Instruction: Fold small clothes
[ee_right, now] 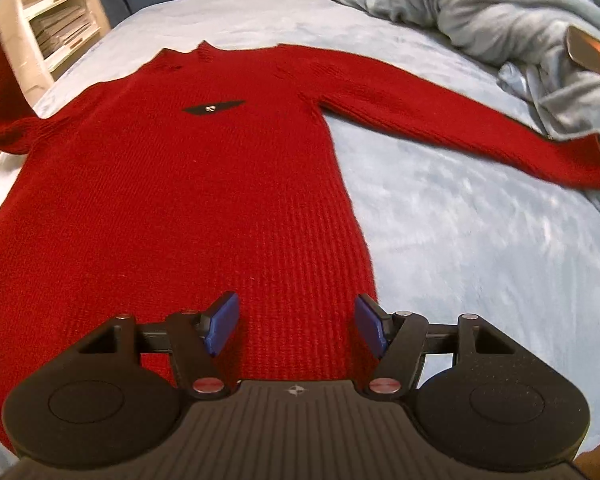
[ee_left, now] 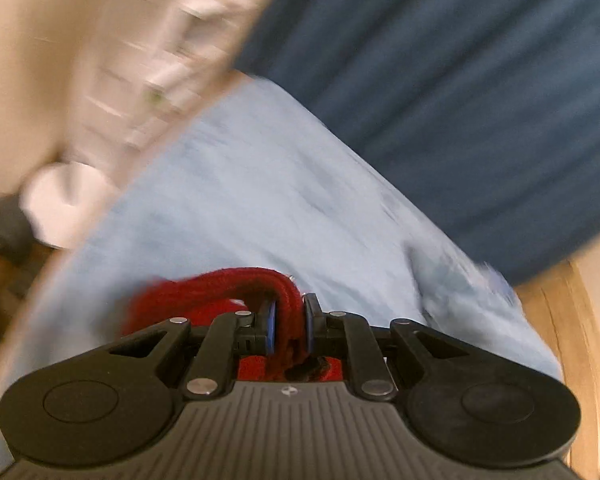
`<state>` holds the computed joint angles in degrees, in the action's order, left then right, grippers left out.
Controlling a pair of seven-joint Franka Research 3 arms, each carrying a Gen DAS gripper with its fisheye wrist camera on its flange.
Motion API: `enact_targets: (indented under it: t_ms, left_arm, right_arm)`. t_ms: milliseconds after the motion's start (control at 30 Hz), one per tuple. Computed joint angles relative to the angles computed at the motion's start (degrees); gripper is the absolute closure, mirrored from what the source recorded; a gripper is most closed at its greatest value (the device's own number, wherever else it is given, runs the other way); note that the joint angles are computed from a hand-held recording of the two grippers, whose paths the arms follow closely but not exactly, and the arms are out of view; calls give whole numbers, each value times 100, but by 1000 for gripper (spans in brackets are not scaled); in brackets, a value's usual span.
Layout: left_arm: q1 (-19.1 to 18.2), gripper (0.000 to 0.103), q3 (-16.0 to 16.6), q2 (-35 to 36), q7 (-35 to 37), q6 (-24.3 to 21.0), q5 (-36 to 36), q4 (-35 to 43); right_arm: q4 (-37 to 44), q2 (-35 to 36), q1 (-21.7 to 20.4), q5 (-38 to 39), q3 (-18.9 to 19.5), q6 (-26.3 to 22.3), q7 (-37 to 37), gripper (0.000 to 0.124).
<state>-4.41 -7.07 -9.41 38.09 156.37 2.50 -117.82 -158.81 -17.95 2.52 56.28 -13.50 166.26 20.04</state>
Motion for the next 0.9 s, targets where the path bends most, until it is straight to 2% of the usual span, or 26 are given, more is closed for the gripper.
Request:
enact_targets:
  t_ms: [100, 133, 167, 200, 233, 267, 300, 367, 400, 433, 467, 533, 600, 667, 733, 800, 867, 900]
  left_arm:
    - [-440, 88, -283, 1188, 843, 180, -639, 1054]
    - [-511, 80, -442, 1615, 1157, 306, -900, 1380]
    - [-597, 66, -564, 2053, 1213, 398, -880, 1720]
    - [-713, 31, -593, 2425, 1093, 291, -678, 2059]
    - [-882, 8, -479, 2614, 786, 241, -321, 2198]
    - [-1080, 5, -275, 2666, 323, 365, 148, 2136]
    - [-1152, 5, -148, 2594, -11, 647, 471, 1875]
    - [-920, 5, -175, 2232, -196, 1099, 499, 1092]
    - [-886, 5, -47, 1941, -508, 1245, 673, 623]
    - [-960, 5, 254, 1659, -1164, 1318, 1237, 193]
    - [-988, 4, 459, 1394, -1752, 1234, 1845, -137]
    - [-804, 3, 581, 1096, -2299, 875, 2623, -526]
    - [-591, 3, 514, 963, -2130, 789, 2605, -856]
    - [-410, 3, 392, 1052, -1474, 1017, 1957, -1134]
    - [-240, 3, 176, 1275, -818, 1217, 1322, -1229]
    - [-81, 3, -44, 1527, -354, 1329, 823, -1254]
    - [4, 3, -179, 1698, -11, 1360, 608, -1291]
    - [-81, 3, -97, 1774, -42, 1276, 927, -1260]
  right_arm:
    - [48, 126, -60, 0, -63, -100, -76, 58]
    - [65, 168, -96, -6, -79, -136, -120, 58]
    - [73, 198, -143, -40, -64, -157, -124, 58]
    - [92, 240, -199, -97, -41, -173, -101, 58]
    - [111, 254, -250, -125, -42, -210, -93, 58]
    - [119, 239, -282, -109, -51, -249, -102, 58]
    - [143, 234, -306, -55, -93, -302, -168, 58]
    - [205, 281, -335, 101, -157, -376, -369, 58]
    - [257, 349, -343, 194, -158, -373, -456, 58]
    - [327, 425, -341, 334, -157, -377, -542, 58]
    - [419, 493, -332, 527, -157, -420, -637, 58]
    - [725, 647, -315, 1029, -140, -681, -815, 58]
    - [1126, 831, -376, 1296, -73, -1191, -744, 58]
    - [1748, 1225, -445, 1576, -2, -1946, -301, 58]
    - [2630, 1922, -577, 1722, 78, -2953, 661, 57]
    - [3549, 2721, -688, 1913, 274, -3566, 1696, 57]
    - [4270, 3373, -664, 1913, 522, -3435, 2700, 57]
    - [4553, 3628, -603, 1751, 616, -3235, 3225, 57]
